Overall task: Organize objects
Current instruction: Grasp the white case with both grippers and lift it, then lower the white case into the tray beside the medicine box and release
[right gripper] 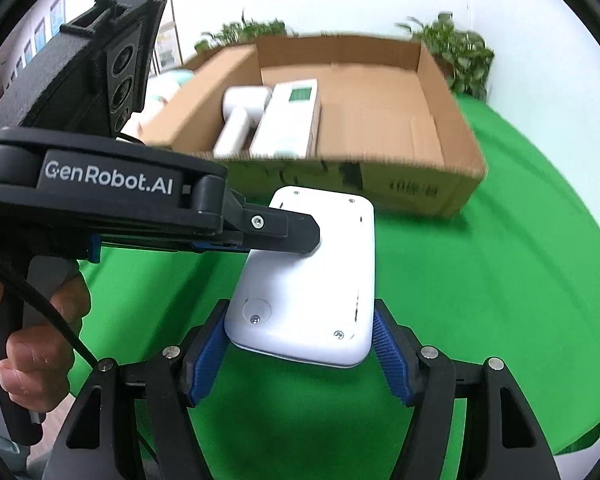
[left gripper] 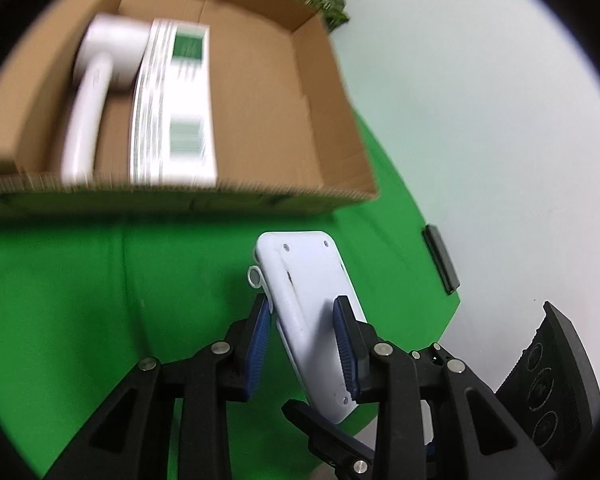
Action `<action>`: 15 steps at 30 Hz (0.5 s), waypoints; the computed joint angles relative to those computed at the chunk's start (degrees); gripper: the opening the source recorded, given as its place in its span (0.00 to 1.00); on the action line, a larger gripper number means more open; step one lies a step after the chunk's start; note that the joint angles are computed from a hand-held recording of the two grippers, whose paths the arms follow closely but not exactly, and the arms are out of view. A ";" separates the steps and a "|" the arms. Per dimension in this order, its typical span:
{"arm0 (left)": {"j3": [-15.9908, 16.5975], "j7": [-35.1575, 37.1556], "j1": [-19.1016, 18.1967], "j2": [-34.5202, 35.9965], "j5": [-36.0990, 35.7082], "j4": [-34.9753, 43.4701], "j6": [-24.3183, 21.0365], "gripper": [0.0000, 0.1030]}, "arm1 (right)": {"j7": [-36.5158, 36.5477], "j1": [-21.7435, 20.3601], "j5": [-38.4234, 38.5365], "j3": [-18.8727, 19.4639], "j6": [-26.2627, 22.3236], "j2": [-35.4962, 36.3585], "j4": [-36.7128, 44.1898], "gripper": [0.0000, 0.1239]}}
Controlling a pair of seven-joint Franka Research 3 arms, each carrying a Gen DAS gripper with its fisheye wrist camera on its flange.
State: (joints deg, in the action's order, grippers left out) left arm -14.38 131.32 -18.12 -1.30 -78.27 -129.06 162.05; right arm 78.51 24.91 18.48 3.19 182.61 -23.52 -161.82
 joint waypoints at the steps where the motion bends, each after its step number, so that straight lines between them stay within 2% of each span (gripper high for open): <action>1: -0.11 0.16 -0.08 -0.81 0.40 -0.05 0.88 0.30 | -0.08 0.05 -0.09 0.07 0.44 -0.71 0.08 0.52; 4: 0.27 0.31 -0.41 -2.94 2.23 0.54 2.97 0.30 | -0.52 -0.43 -0.84 0.71 2.60 -2.09 0.95 0.52; 9: 1.96 -1.02 -0.64 -4.67 7.97 3.53 3.99 0.30 | -1.86 -1.36 -2.45 0.56 4.14 -1.83 5.25 0.52; 11: 1.52 -6.97 -0.67 -1.24 15.53 8.63 5.44 0.29 | -2.52 -1.25 -2.81 -0.07 4.29 -1.28 7.63 0.52; 15: 1.14 -18.63 0.71 2.06 31.83 14.99 5.19 0.30 | -3.86 0.00 -2.32 -2.70 1.82 -0.46 12.83 0.52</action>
State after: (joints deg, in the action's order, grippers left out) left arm -13.24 112.68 -17.40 0.76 -46.44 -114.07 167.23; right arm 74.65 24.91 16.16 0.49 184.43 -23.98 -148.98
